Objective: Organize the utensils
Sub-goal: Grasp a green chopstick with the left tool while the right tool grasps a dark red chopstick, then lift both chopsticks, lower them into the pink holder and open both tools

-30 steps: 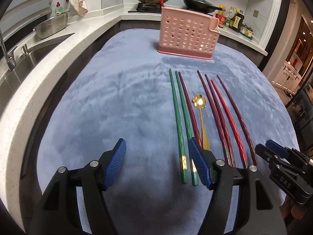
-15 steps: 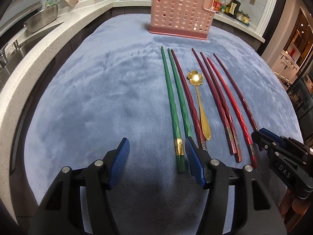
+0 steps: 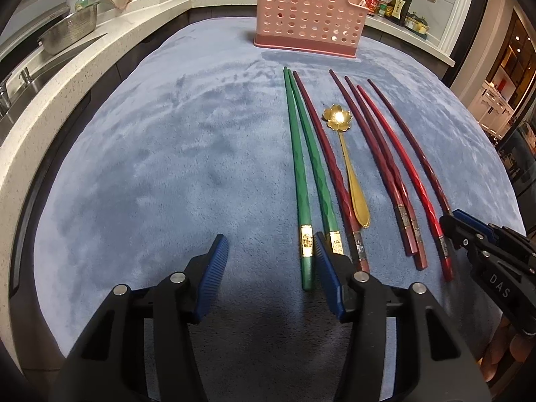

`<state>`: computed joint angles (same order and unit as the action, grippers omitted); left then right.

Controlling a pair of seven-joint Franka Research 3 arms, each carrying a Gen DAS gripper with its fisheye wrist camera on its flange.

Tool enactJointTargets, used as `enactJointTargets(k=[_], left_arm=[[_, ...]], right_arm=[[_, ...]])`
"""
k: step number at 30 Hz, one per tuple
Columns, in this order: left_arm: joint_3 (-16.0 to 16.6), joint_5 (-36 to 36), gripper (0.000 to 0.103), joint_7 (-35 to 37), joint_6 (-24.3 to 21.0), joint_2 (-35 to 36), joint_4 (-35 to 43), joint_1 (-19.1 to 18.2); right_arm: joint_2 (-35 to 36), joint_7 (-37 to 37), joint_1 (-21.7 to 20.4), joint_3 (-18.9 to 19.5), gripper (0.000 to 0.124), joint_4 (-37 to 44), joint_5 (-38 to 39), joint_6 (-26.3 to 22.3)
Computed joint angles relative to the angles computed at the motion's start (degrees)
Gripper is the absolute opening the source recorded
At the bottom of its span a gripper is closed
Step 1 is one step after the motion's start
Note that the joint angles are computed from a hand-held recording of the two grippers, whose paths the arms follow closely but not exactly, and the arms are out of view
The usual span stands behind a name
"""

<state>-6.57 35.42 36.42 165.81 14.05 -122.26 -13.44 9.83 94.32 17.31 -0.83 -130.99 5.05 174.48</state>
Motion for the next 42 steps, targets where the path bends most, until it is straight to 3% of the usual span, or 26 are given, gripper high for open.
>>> enactJointTargets(k=[3,5,9,16,21,29,38,42], left_arm=[[0.5,1.3,0.047,-1.2,-0.2,0.0,0.1,-0.6],[0.8,2.0,0.04,-2.0,-0.2,-0.1,0.0,-0.7],[0.2,0.8,0.01,-1.5,1.6,-0.7,-1.0,0.7],[0.0,-0.9,0.007,0.7,2.6,-2.4,-2.2,1.1],[1.0,3.6,0.007,-3.4,2.5,-5.1,-2.5,0.5],[0.0,8.0,0.007,-6.5,2.3,-8.2,-1.5,2.4],[0.2,17.0,0.007,-14.1,2.6,-9.5,2.7,4.0],[0.1,17.8,0.007,-14.7,2.2,-8.7,5.5,4.8]], right_arm=[[0.0,0.4,0.3,-0.3,0.018,-0.2,-0.5,0.4],[0.0,0.5,0.5,-0.4,0.016,-0.3,-0.6,0.6],[-0.2,-0.4,-0.2,0.4,0.007,-0.5,0.8,0.6],[-1.1,-0.3,-0.1,0.1,0.007,-0.9,0.6,1.0],[-2.7,-1.5,-1.3,0.8,0.007,-1.5,2.3,2.2],[-5.9,-3.8,-3.2,1.9,0.007,-1.1,5.2,3.2],[-7.7,-6.8,-4.7,2.5,0.007,1.9,9.3,5.0],[-7.6,-6.5,-5.1,2.4,0.007,3.5,9.4,6.0]])
